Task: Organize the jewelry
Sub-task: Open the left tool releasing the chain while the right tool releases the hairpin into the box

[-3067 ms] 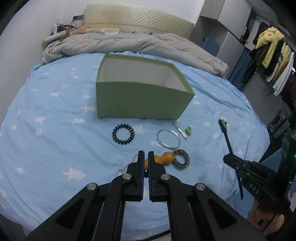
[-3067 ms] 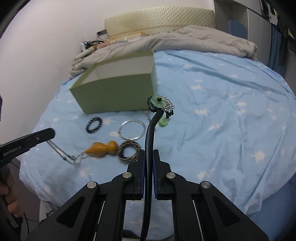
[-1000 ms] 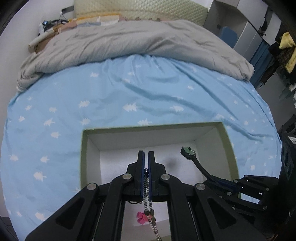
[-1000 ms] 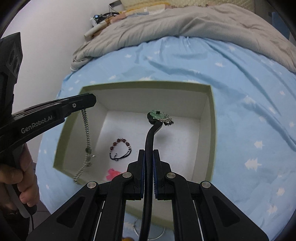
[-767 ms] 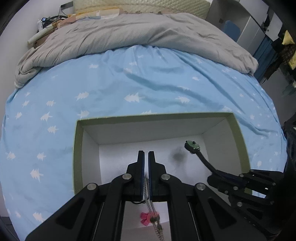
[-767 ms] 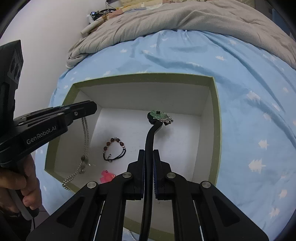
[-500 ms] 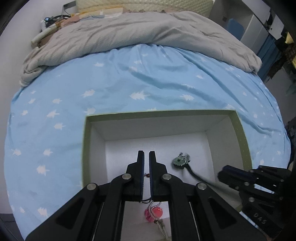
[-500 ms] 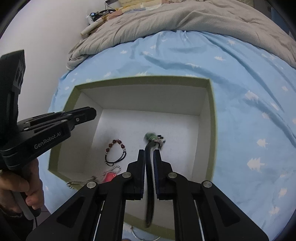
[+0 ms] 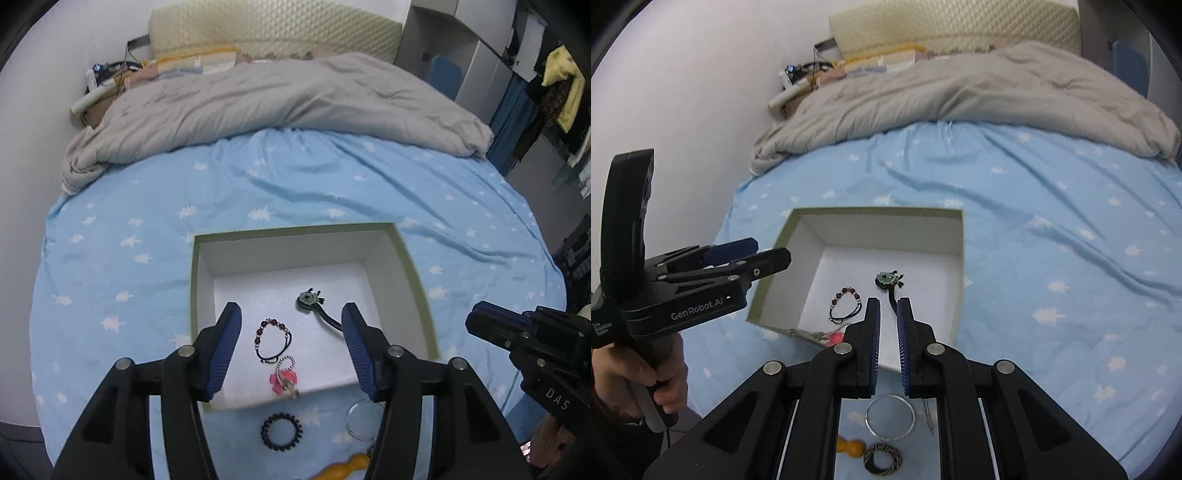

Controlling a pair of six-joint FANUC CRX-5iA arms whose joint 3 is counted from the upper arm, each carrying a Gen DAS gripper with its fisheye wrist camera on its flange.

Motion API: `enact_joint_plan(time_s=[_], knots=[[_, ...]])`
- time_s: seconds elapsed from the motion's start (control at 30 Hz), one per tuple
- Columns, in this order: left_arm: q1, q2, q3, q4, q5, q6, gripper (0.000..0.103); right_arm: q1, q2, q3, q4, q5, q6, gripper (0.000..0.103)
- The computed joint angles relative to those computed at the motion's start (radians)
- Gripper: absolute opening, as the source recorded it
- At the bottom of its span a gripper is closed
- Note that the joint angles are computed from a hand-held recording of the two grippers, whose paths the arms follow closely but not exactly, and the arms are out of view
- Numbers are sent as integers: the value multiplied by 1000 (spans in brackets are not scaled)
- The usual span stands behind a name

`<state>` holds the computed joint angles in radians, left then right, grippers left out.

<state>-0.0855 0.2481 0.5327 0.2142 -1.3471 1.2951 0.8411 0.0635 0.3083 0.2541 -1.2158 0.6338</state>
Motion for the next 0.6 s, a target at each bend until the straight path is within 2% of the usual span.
enact_joint_plan(time_s=[0.03,0.1,0.43,0.6], knots=[[2,-14,-9,2,7,1,74,13,-16,-12,21,-2,-16,8],[11,-61,-47,18,29,-2,82,44,-51,-43,66,-1,-54,8],[53,-323,-300,104,136,-98,82,252,-231,-272,336,-24,-301,9],[91,-439,-430,183,155,-159,82,376,-300,-389,467,-62,-456,9]])
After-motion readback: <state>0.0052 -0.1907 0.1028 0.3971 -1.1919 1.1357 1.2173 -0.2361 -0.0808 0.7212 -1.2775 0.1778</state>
